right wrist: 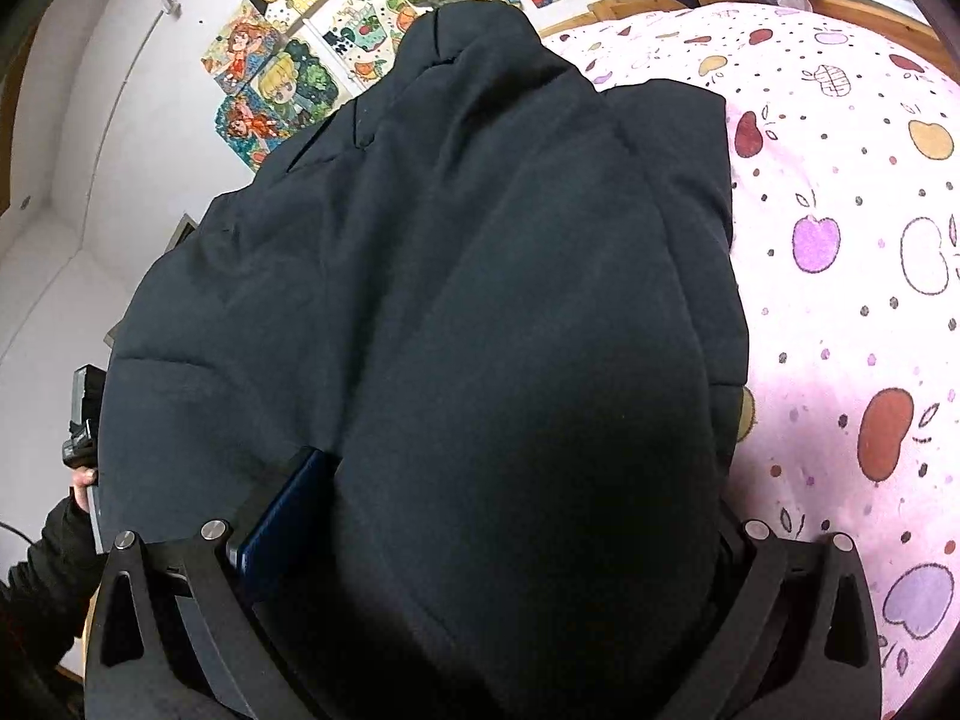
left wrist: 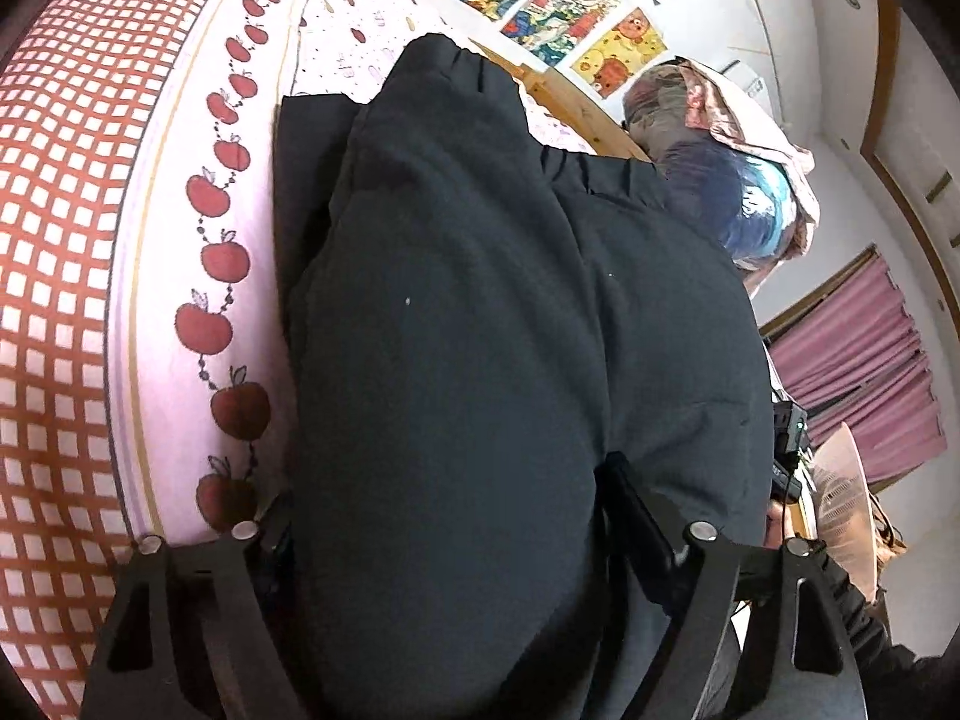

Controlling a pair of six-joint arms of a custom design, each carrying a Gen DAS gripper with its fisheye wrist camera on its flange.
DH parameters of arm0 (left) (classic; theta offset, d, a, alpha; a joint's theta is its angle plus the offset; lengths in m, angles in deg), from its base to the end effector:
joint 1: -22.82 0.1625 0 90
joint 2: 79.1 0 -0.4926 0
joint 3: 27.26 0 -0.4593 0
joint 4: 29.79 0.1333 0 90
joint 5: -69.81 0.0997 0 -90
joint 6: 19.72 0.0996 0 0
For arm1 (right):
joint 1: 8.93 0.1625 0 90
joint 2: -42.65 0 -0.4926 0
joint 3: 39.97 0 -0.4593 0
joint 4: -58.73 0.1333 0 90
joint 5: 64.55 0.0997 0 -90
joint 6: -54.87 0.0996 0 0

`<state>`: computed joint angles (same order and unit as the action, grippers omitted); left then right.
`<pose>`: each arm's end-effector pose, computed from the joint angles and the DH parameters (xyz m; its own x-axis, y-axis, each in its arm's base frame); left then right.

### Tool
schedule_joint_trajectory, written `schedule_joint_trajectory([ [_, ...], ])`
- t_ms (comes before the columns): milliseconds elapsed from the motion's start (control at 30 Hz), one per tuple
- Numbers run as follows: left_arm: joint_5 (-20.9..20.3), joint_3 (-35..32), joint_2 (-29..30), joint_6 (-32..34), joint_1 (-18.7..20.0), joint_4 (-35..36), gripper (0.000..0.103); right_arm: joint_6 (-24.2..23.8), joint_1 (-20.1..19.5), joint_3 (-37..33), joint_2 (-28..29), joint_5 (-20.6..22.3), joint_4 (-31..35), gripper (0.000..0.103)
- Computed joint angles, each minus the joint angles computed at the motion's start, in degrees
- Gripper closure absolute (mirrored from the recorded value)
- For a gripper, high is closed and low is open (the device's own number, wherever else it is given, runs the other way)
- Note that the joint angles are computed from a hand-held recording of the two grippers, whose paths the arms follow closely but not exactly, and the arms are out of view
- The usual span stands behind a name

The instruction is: Fold large clothes

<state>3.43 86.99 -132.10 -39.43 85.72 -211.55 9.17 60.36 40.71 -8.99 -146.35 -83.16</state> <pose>-0.1417 -0.6572 0.1252 -0.9874 -0.0362 -0.1537 0.0631 0.8017 -0.5944 -0.1582 -0.8355 0.2737 -0.8935 -0.4086 0.1861 -0.4490 0.8154 -0.3653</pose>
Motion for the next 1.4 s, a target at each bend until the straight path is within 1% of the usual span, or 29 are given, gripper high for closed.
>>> schedule_joint_trajectory([
  [67,1.33,-0.04,0.07,-0.88,-0.45,0.07,0.028,1.15,0.41,-0.18,-0.02,-0.98,0.3,0.001],
  [200,6.42,-0.23,0.51,-1.93,-2.43,0.71,0.039,3.43,1.35,0.5,-0.22,-3.25,-0.87,0.001],
  [267,8.71,-0.42,0.75,-1.91,-3.45,1.16,0.046,4.43,1.92,1.35,-0.53,-4.22,-2.13,0.001],
  [300,9.42,-0.49,0.87,-2.27,-3.84,1.2,0.048,4.86,2.11,1.81,-0.73,-4.54,-2.69,0.002],
  [367,10.28,-0.47,0.87,-3.11,-4.43,0.92,0.056,5.61,2.27,2.45,-0.99,-4.71,-3.29,0.006],
  [467,11.31,-0.27,0.8,-4.22,-5.32,0.03,0.065,6.65,2.66,4.36,-1.9,-4.67,-5.28,0.018],
  [533,12.51,0.02,0.64,-4.74,-6.24,-0.31,0.07,6.99,3.03,5.59,-2.51,-4.77,-6.67,0.032],
  [567,13.27,0.13,0.62,-4.82,-6.8,-0.47,0.072,7.32,3.18,6.1,-2.86,-4.8,-7.33,0.037],
  [633,14.4,0.58,0.38,-4.68,-7.79,-0.89,0.075,8.23,3.59,6.8,-3.43,-4.82,-8.32,0.055],
  [667,15.18,0.7,0.21,-4.57,-8.49,-0.97,0.076,8.56,3.81,7.02,-3.76,-4.78,-8.57,0.06],
  [733,16.23,0.88,-0.14,-4.81,-9.35,-0.57,0.077,8.38,4.46,7.9,-4.76,-4.54,-9.29,0.074],
  [833,17.13,1.34,-1.08,-5.55,-10.63,-0.34,0.079,8.67,5.58,8.51,-5.91,-4.49,-9.88,0.082],
  [967,19.01,2.75,-2.71,-4.96,-12.47,-1.07,0.079,9.57,6.73,8.49,-7.1,-1.7,-10.18,0.085],
  [1100,20.53,5.12,-5.77,-6.35,-14.1,-0.72,0.08,8.8,8.02,9.1,-8.66,-0.04,-9.1,0.086],
  [1233,24.03,8.6,-8.96,-6.9,-16.61,-0.32,0.08,6.87,9.3,10.98,-10.42,1.38,-8.67,0.086],
  [1333,26.88,11.59,-11.39,-8.28,-18.94,-0.47,0.081,6.4,10.25,12.43,-11.26,3.03,-8.79,0.086],
  [1400,28.58,13.16,-12.64,-9.55,-20.22,-0.25,0.081,4.98,9.8,13.87,-12.27,4.27,-9.06,0.086],
])
